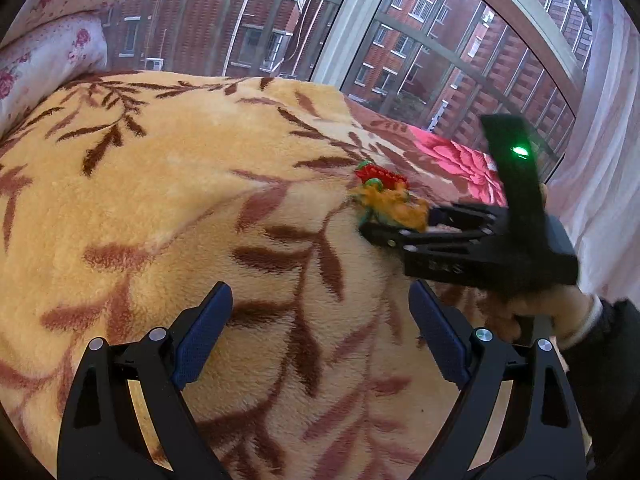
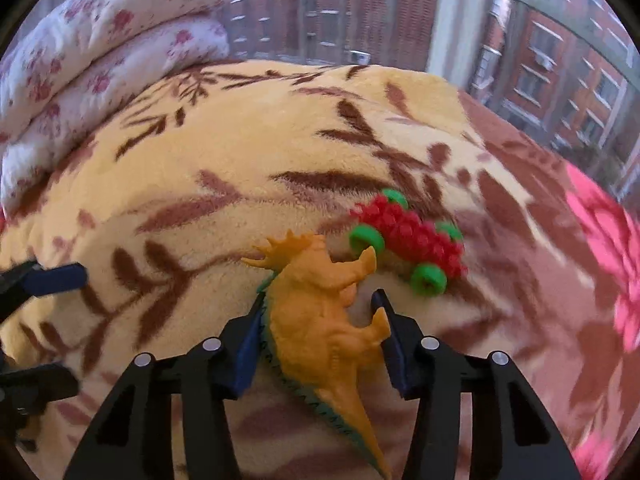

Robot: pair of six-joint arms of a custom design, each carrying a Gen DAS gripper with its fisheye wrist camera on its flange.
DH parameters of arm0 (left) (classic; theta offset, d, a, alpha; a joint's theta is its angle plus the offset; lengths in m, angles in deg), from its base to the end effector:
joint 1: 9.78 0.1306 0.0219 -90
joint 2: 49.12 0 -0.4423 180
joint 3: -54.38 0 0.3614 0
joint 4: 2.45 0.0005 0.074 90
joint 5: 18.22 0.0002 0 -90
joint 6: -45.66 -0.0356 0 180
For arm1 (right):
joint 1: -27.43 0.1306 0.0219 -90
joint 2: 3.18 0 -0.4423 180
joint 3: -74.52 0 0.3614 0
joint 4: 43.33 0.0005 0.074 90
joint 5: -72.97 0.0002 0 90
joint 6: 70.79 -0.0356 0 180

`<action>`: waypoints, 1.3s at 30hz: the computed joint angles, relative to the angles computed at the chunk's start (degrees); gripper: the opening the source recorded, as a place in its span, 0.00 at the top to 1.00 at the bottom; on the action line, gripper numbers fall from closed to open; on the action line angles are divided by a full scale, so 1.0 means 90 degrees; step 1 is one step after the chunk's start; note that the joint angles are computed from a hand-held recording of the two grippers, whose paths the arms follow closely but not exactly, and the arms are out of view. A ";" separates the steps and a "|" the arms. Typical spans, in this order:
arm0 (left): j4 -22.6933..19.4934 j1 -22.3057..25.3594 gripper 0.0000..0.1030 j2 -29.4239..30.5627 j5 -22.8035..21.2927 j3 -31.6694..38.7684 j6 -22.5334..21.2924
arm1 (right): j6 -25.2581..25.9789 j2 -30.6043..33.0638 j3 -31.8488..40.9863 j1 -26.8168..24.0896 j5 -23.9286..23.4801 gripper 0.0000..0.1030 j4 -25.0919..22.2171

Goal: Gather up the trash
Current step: 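Grasp the orange dinosaur with the right tool while the left tool grasps the red toy car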

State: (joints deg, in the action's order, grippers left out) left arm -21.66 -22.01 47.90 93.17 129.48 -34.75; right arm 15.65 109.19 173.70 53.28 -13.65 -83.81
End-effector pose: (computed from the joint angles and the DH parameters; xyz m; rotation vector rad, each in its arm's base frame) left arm 0.4778 -0.1174 0.3640 0.2501 2.2932 -0.6239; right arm 0.5472 0.2623 0.3688 -0.4614 2.4678 0.1374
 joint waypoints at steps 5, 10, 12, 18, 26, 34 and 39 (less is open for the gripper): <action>-0.0036 0.0017 0.15 0.0040 0.0080 0.0035 0.0006 | -0.1060 -0.0956 -0.1092 0.0355 0.0747 0.51 0.0261; -0.0154 -0.0055 0.15 0.0051 -0.0139 0.0070 -0.0087 | -0.2748 -0.2030 -0.2211 0.1014 0.2112 0.51 0.0162; -0.0267 -0.0130 0.15 0.0057 -0.0369 0.0107 -0.0167 | -0.3145 -0.2240 -0.2446 0.1296 0.2691 0.51 -0.0052; -0.0706 -0.0462 0.15 0.0055 -0.1390 0.0229 -0.0544 | -0.3713 -0.2725 -0.2918 0.1556 0.3404 0.51 -0.0444; -0.1446 -0.0938 0.15 0.0278 -0.1850 0.1176 -0.2473 | -0.3957 -0.3097 -0.3454 0.1225 0.3369 0.51 -0.0070; -0.1960 -0.1255 0.15 0.1372 -0.1774 0.2565 -0.5399 | -0.4046 -0.3095 -0.3617 0.1073 0.3000 0.51 0.0181; -0.2630 -0.1115 0.15 0.2165 -0.1106 0.3735 -0.5130 | -0.4124 -0.3107 -0.3680 0.1012 0.2898 0.51 0.0248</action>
